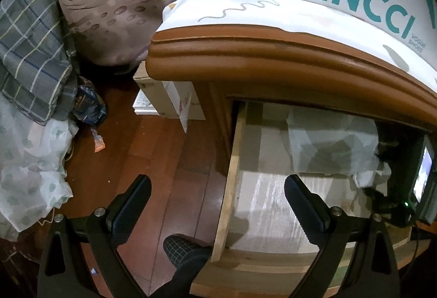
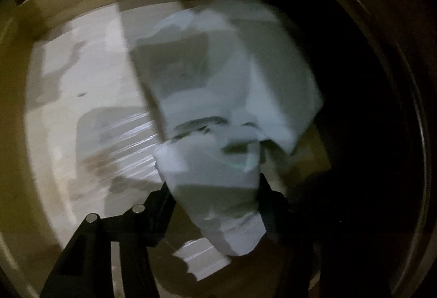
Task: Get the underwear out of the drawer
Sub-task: 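Lower the right tool into the drawer, grasp the white sock and lift it, then lower the left tool into the drawer and grasp the pale cloth while the right tool holds the white sock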
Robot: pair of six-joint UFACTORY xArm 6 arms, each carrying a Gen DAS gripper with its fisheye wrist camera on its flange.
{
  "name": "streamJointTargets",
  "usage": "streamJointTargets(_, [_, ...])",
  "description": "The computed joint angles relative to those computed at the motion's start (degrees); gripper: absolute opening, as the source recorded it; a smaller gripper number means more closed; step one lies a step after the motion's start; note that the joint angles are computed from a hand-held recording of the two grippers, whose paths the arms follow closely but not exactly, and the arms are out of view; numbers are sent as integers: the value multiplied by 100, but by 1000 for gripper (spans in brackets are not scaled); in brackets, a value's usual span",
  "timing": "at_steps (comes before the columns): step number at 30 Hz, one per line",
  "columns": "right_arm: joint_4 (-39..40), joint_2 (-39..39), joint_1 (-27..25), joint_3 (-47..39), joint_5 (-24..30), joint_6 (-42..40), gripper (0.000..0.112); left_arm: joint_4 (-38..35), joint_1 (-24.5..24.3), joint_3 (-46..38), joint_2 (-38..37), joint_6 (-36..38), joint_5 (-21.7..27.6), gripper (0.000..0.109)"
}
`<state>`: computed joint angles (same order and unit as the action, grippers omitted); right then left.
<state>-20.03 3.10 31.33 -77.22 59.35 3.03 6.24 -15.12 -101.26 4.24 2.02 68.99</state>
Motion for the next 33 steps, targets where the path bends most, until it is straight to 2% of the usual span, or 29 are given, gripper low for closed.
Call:
streamJointTargets(4, [307,-94,96,22,180,7,54,169,-68,52,0,49,-8,97])
streamJointTargets(9, [568,-66,115,-148,378,405,48,-33,-67,118,-28,161,-5,97])
streamJointTargets(15, [725,-279,148,-75,364,793,45,-245,-51,172,-32,217,2,97])
streamJointTargets(22, [299,-973,220,223,179,1507,45,-509,-129,159,26,322,193,97])
streamJointTargets(29, [-469,-1775,365,367,397,3136,45,-433,-352,422,-110,574,89,97])
streamJointTargets(33, [-1002,-1719,595,-67,1037,4327,45,-527,-416,483,-130,557,56,97])
